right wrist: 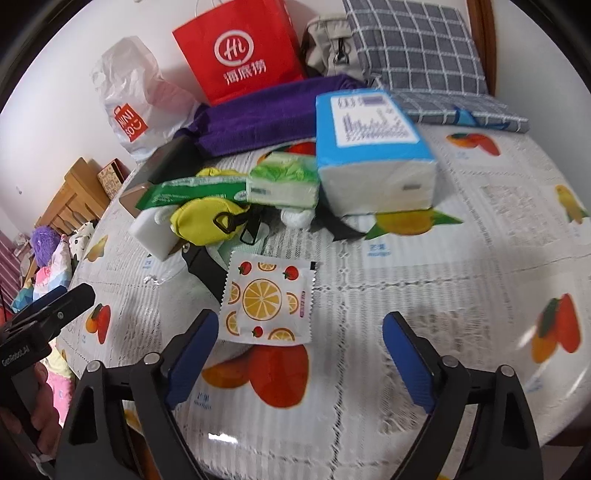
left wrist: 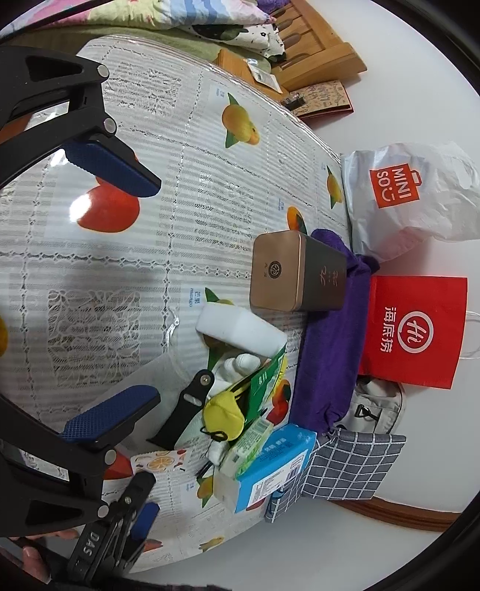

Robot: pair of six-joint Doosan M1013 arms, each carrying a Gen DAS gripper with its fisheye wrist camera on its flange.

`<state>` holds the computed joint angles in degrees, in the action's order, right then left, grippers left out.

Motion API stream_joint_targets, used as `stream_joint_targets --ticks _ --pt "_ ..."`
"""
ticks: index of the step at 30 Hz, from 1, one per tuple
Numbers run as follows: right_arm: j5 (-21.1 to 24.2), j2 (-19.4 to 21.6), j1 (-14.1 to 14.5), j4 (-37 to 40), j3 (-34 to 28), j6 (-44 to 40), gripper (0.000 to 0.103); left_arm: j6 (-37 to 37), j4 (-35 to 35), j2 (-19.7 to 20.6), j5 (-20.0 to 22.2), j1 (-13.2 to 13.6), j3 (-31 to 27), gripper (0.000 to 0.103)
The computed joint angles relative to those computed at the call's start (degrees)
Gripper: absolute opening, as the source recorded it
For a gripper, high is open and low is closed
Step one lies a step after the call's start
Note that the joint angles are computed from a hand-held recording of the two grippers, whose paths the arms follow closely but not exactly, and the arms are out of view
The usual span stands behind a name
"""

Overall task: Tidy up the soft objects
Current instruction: 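Reach the right gripper to the fruit-print snack packet and grasp it, then grasp the white block with the left gripper while the right gripper lifts the packet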

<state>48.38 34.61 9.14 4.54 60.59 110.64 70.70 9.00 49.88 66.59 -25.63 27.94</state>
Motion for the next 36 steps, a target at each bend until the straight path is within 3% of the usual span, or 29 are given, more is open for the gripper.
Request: stream_joint_targets --ticks 4,12,14,16,20,21,25,32,36 --pt "1.82 1.98 -0.12 2.51 -2.02 -0.69 0.088 0.85 -1.76 0.2 -0.6 0.49 -0.09 0.102" --pt "3.01 4.04 1.46 -4.12 -5.2 1.29 0.086 3.34 -6.16 1.48 0.03 1.3 -1.78 0.102" --pt "3.87 4.58 2.25 -8.33 -5.99 2.62 0.079 3.3 -5.98 2.1 0.93 1.33 -2.73 0.102" --pt "4.18 4.76 2.84 -10.83 -6.2 2.46 0.065 3.24 -6.08 2.49 1.47 1.45 -3.24 0.102" --pt "3.38 4.31 2.65 -9.58 -5.55 0.45 0.052 3.45 -7.41 2.5 1.15 1.87 -3.07 0.102" --pt "3.25 4.18 2.53 -9.0 -5.4 -0.07 0.037 3.56 -7.52 2.46 0.97 1.9 -3.02 0.102" --pt "2.43 3.47 1.64 -3.56 -4.65 -2.87 0.036 3.96 -7.59 2.51 0.6 1.97 -3.02 0.102" --pt "1.34 1.77 1.25 -5.47 -3.03 -2.36 0.034 5.9 -7.92 4.52 2.28 1.86 -6.69 0.099" --pt "0.28 0.68 0.51 -6.7 -1.77 -0.53 0.034 6.69 -9.94 7.78 4.52 2.16 -12.44 0.095"
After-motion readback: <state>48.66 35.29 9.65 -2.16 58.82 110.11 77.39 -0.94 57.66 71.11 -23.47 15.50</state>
